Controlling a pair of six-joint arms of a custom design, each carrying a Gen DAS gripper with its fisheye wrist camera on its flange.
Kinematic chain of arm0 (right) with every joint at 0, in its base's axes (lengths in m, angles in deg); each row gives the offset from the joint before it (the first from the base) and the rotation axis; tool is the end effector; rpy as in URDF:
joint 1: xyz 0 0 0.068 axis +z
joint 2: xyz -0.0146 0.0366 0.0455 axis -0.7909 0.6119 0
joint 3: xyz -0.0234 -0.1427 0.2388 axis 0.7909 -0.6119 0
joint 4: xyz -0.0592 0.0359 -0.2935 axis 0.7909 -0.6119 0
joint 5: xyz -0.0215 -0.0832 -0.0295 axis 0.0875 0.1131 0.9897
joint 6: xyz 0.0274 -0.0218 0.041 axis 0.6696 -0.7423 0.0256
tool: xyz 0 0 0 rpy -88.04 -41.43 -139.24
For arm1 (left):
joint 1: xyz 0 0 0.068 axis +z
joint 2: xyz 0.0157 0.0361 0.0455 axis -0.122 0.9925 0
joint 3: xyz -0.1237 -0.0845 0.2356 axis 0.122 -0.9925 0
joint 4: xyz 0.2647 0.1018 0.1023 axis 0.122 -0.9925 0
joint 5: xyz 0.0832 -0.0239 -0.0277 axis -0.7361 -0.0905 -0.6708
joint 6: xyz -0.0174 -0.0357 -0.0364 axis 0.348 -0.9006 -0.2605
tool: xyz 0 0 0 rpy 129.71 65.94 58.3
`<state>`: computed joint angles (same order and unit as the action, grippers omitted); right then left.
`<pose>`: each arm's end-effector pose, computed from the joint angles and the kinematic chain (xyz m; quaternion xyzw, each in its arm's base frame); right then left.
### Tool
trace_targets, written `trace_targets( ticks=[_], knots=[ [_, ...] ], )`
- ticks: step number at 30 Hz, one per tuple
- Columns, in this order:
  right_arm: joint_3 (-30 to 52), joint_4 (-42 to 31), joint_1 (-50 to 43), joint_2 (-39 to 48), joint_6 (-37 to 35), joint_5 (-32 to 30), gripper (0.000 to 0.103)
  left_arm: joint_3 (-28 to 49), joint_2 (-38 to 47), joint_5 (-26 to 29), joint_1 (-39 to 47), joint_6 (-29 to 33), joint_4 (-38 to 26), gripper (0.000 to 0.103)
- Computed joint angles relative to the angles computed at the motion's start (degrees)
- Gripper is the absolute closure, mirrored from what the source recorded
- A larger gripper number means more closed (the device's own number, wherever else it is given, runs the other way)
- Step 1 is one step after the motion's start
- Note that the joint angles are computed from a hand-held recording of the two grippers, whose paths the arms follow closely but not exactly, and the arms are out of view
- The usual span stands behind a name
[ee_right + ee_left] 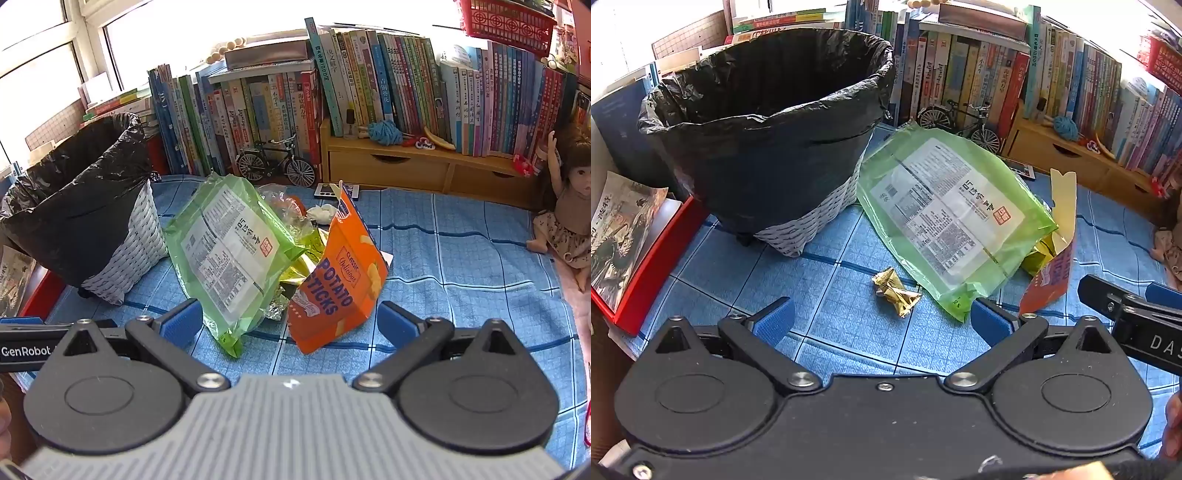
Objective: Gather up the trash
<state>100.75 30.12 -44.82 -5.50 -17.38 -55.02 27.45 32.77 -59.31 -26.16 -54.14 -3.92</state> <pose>0.2202 0.0138 0.3301 0.3202 0.8688 -0.0587 0.3731 0.3553 -0.1300 0.3685 0.2711 0.9164 -0.1050 0.2750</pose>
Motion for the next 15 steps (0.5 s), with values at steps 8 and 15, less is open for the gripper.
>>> trace_targets(
  ticks=[8, 15],
  knots=[
    [0.19, -0.35, 0.12, 0.27, 0.39, -0.05, 0.000, 0.64, 0.37, 0.41, 0.99, 1.23, -0.41, 0.002],
    [0.77, -0.55, 1.34, 1.34, 2.07, 0.96, 0.000, 0.91, 0.62, -0.22, 0.43, 0.77, -0.55, 0.002]
  ],
)
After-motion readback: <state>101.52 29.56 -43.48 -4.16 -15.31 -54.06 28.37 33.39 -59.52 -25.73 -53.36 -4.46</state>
